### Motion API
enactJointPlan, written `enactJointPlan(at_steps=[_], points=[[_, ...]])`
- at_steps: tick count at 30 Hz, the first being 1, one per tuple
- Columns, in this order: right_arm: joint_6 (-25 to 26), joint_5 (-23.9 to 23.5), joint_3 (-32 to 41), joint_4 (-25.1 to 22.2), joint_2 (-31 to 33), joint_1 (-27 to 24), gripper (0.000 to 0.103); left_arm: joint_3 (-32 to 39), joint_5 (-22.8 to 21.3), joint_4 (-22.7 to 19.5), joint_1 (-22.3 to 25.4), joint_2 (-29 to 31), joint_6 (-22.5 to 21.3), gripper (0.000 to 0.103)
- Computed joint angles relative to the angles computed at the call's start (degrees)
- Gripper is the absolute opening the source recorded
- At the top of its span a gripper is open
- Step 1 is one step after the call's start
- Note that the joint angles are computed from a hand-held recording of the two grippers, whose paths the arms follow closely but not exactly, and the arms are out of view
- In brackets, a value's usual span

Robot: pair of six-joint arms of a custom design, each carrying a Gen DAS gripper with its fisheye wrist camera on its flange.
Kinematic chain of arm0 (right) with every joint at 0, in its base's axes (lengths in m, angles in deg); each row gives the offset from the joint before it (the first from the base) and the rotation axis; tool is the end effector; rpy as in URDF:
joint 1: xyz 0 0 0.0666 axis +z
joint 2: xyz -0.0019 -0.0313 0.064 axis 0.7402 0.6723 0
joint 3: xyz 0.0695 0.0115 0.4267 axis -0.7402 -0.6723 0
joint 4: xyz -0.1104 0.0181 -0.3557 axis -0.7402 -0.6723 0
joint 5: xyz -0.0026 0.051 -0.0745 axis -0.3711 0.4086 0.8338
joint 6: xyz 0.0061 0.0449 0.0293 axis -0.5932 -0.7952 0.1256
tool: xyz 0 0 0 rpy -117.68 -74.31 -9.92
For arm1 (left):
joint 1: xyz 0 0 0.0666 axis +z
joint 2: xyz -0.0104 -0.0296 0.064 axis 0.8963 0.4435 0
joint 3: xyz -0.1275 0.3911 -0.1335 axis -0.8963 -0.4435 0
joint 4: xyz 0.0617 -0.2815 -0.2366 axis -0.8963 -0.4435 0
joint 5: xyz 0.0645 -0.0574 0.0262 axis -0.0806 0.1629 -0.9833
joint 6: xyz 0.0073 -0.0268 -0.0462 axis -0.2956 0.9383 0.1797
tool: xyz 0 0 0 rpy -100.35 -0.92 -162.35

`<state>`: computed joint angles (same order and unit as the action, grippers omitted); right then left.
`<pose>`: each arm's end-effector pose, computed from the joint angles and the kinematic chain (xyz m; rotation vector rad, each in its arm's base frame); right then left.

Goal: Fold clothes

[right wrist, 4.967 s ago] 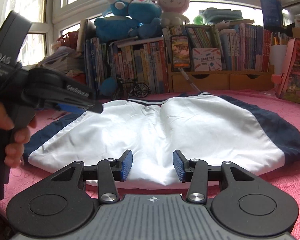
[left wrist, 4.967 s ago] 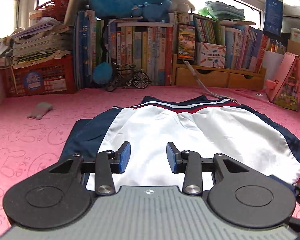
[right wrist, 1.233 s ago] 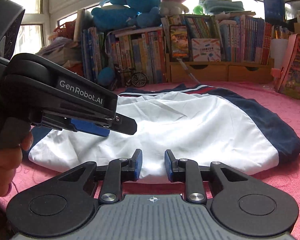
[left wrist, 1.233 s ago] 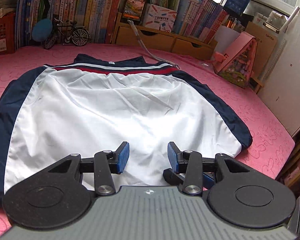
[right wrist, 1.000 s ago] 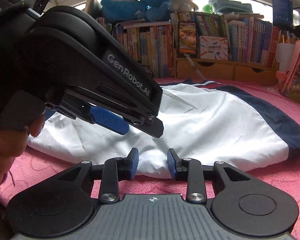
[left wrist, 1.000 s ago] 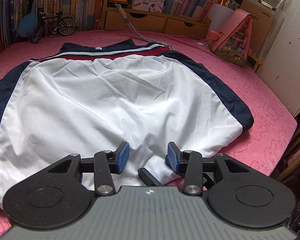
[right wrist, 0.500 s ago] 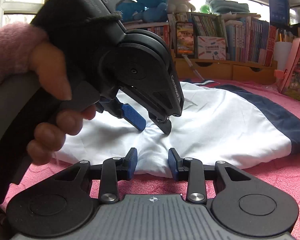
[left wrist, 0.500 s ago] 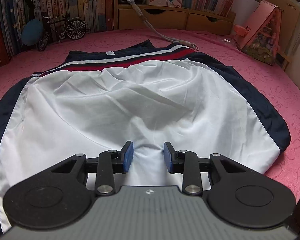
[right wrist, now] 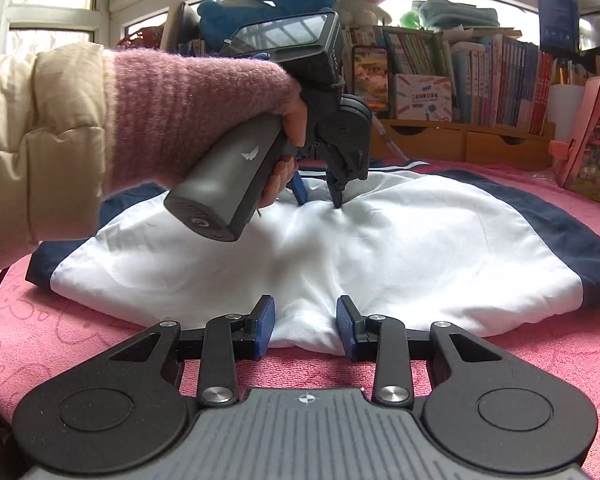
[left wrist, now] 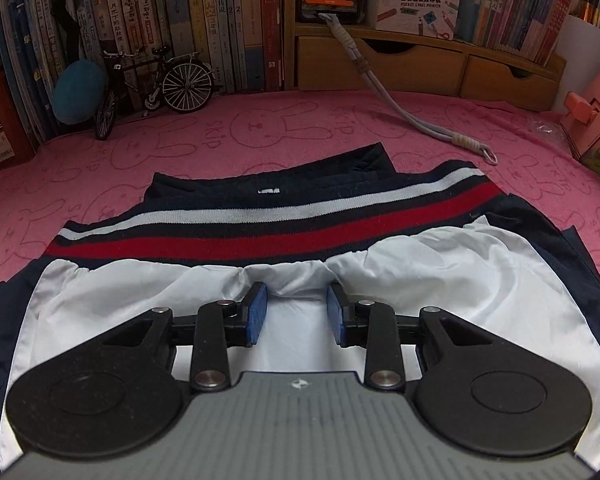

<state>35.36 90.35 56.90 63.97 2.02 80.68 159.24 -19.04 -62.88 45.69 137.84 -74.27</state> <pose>0.3505 0.2165 0.2288 -0.2373 2.0337 0.2423 0.6180 -0.1943 0.2986 -0.0140 2.4573 -0.0278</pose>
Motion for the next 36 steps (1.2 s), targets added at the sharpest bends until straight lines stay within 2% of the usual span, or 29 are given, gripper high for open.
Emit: enactJointPlan(at_steps=[3, 5, 7, 10, 14, 15, 18, 21, 25, 28, 31, 33, 34, 36], points=[[0.11, -0.21, -0.05, 0.69, 0.21, -0.21, 0.035, 1.67, 0.17, -0.54, 0.23, 0.87, -0.17, 0.031], [0.12, 0.34, -0.47, 1.57, 0.32, 0.12, 0.035, 2.23, -0.48, 0.66, 0.28, 1.48, -0.07, 0.031], [0.17, 0.33, -0.60, 1.89, 0.33, 0.09, 0.035, 2.78, -1.61, 2.34, 0.40, 2.33, 0.65, 0.032], [0.35, -0.39, -0.73, 1.80, 0.13, -0.17, 0.035, 4.79, -3.72, 2.55, 0.23, 3.88, -0.04, 0.033], [1.56, -2.01, -0.42, 1.79, 0.31, -0.90, 0.035, 8.47, -4.59, -0.75, 0.26, 4.97, -1.25, 0.033], [2.04, -2.57, -0.34, 1.87, 0.39, -1.11, 0.037, 6.66, -4.22, 1.10, 0.31, 3.46, -1.15, 0.033], [3.61, -11.02, -1.66, 4.21, -0.08, -3.94, 0.045, 0.56, -3.08, 7.47, 0.37, -1.54, -0.73, 0.034], [-0.40, -18.36, -4.33, 7.26, -2.42, -7.83, 0.051, -8.36, -2.82, 14.76, -0.56, -7.95, -1.04, 0.036], [-4.01, -16.17, -8.65, 11.56, -6.45, -11.51, 0.053, -24.65, -7.85, 27.37, -5.15, -17.11, -2.02, 0.037], [-6.78, -14.55, -11.01, 13.08, -9.32, -14.77, 0.053, -33.08, -11.57, 32.84, -9.33, -20.74, -0.21, 0.037], [-10.14, -14.73, -11.29, 10.08, -11.27, -18.82, 0.054, -36.92, -15.64, 33.43, -12.67, -22.19, 2.71, 0.037], [-10.92, -14.51, -11.00, 7.55, -12.10, -20.50, 0.054, -37.95, -15.89, 33.10, -13.33, -23.14, 2.52, 0.038], [-9.29, -12.65, -10.84, 6.29, -12.56, -19.93, 0.054, -38.14, -15.75, 32.94, -13.30, -23.56, 2.22, 0.038], [-4.11, -7.01, -10.34, 3.89, -13.20, -16.90, 0.055, -38.27, -11.27, 31.68, -10.93, -25.55, 3.64, 0.038]])
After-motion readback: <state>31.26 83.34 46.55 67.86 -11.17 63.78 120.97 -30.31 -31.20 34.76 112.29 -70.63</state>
